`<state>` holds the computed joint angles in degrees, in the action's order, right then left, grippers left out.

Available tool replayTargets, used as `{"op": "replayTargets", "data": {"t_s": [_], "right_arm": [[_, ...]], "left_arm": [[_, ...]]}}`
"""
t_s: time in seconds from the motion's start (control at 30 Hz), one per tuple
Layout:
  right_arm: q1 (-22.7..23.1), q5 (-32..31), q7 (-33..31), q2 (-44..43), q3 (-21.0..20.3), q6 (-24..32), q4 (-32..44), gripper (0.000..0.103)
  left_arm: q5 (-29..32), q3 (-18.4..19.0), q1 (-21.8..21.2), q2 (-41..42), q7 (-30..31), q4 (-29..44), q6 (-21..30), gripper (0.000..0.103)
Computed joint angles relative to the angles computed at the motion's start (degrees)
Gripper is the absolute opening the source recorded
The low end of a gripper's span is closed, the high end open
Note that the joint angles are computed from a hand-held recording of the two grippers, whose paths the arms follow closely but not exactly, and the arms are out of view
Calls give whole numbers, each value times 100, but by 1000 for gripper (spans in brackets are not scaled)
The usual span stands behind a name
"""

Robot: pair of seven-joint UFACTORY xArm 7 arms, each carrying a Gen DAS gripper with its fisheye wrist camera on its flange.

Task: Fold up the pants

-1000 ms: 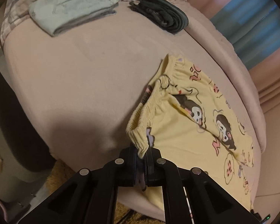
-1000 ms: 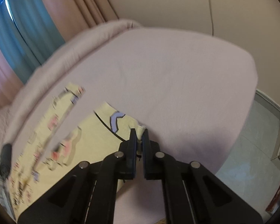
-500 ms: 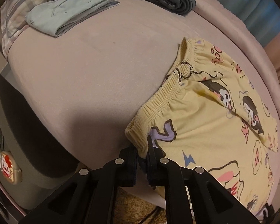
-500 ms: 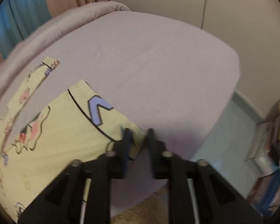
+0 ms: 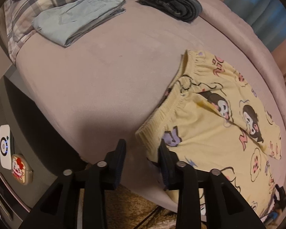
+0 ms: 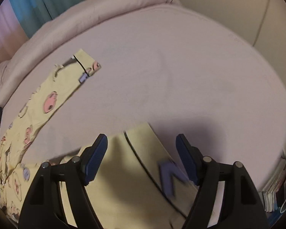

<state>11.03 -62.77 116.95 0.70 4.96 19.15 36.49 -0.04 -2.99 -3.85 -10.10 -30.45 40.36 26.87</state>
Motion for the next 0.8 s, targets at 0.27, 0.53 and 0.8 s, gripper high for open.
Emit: {"op": "replayTargets", "data": {"t_s": [0.27,0.53,0.8], "right_arm": [[427,-150,-199,-105,175,1424,429,8],[621,-569,307,727,-74,1401,768,11],[843,790,-758,-74,291,2142,592,68]], "left_arm": [[-238,92,25,-35,283,43,59,48],[-454,163,47,152,438,-28,64,53],[-661,211,84,-81,780,-66,157,63]]}}
